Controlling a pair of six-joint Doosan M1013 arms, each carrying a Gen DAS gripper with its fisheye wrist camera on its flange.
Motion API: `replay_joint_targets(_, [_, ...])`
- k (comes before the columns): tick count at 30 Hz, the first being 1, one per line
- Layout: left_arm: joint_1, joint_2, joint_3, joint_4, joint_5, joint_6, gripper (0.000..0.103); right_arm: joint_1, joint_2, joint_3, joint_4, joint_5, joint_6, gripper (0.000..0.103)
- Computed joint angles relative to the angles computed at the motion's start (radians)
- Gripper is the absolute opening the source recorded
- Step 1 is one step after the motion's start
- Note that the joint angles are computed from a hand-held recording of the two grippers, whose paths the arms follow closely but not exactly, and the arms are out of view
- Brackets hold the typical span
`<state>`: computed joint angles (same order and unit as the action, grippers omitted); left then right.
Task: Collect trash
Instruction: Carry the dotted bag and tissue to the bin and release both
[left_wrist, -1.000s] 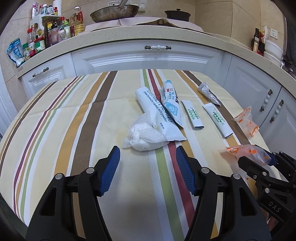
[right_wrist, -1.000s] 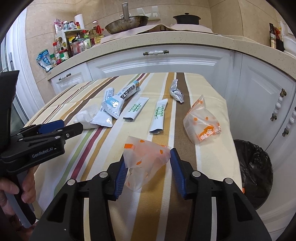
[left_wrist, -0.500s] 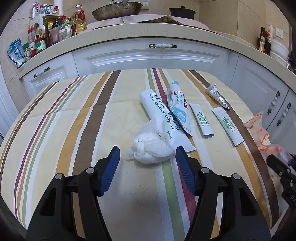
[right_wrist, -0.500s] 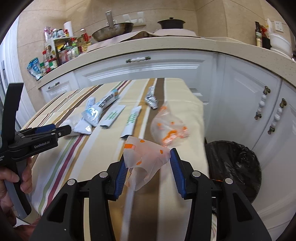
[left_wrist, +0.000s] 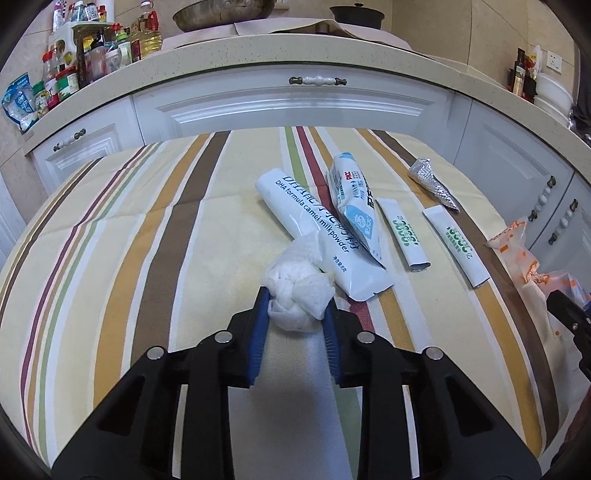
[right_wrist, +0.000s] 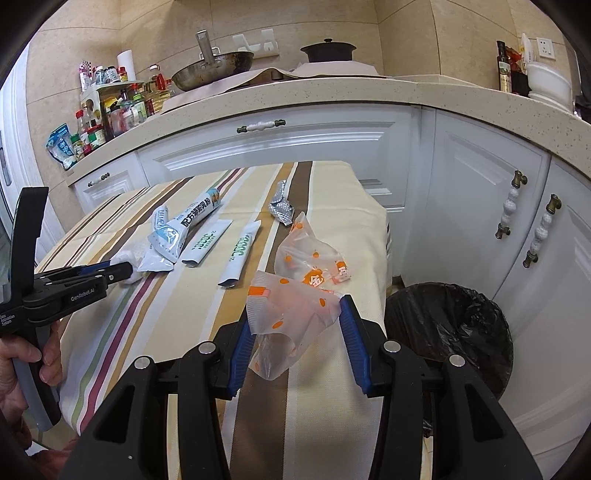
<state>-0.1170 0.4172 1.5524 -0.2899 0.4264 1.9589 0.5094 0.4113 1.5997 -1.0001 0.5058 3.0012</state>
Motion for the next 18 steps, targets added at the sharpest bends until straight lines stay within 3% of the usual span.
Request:
replay_joint_targets(11, [0.007,-0.043,0.041,-0.056,-0.005,0.072,0.023,0.013,-0.010,0.011,-0.060,0.025,0.045,0.045])
replay_joint_targets(18, [-0.001,-0.087,0.074,-0.221,0.005,0.259,0.023,0.017,-0.028,0.032,-0.124,0.047,0.112,0.045])
